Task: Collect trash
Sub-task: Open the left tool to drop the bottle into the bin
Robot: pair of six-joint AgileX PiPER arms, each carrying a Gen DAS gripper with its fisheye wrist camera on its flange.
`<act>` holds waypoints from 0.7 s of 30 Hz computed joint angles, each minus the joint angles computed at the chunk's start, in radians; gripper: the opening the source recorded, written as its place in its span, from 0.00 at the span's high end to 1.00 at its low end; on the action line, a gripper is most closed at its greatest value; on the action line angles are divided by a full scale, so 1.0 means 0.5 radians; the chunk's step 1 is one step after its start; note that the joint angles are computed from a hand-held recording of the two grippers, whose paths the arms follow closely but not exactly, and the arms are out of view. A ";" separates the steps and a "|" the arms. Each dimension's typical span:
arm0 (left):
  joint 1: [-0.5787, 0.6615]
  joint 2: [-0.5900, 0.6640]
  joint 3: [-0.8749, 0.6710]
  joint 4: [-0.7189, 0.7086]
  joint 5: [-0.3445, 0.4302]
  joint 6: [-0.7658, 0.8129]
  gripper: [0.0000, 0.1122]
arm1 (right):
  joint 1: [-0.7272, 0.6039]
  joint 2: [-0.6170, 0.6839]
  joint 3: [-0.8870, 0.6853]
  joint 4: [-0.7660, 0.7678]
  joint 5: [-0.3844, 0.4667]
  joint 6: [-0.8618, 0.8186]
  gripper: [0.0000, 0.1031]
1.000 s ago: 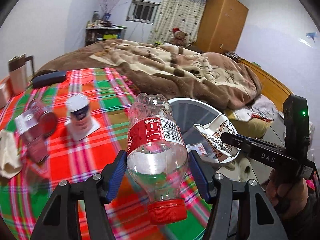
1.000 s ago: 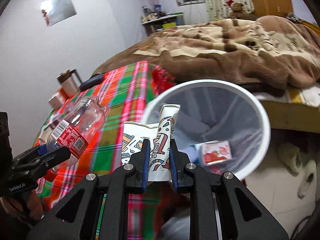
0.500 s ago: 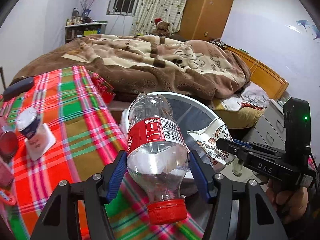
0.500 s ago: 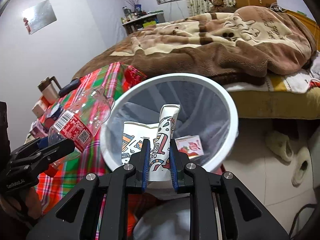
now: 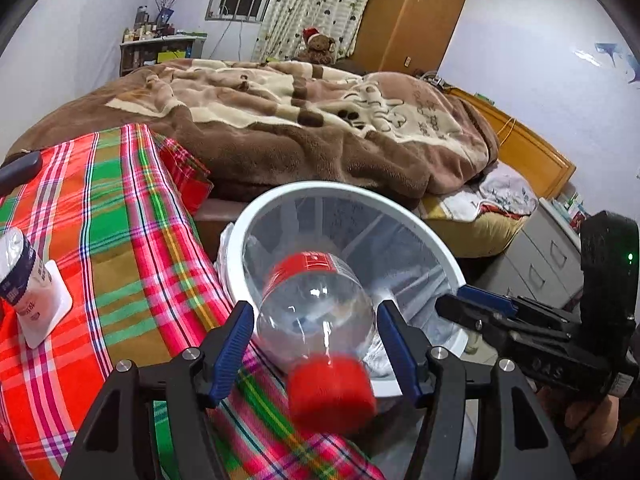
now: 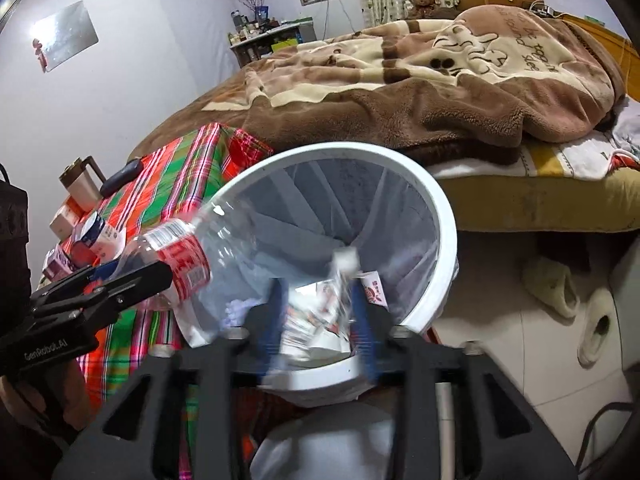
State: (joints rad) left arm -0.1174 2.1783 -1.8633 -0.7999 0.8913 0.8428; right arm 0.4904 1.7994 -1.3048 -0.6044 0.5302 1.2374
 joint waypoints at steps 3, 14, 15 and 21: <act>0.017 -0.035 0.039 -0.032 -0.023 0.029 0.43 | -0.001 -0.009 0.001 -0.013 0.001 0.014 0.43; 0.108 -0.199 0.278 -0.077 -0.063 0.128 0.43 | 0.061 -0.044 -0.008 -0.060 0.009 0.022 0.43; 0.118 -0.223 0.316 -0.088 -0.073 0.151 0.43 | 0.073 -0.046 -0.014 -0.066 0.011 0.019 0.43; 0.193 -0.343 0.492 -0.139 -0.127 0.239 0.43 | 0.136 -0.044 -0.052 -0.082 0.007 -0.008 0.43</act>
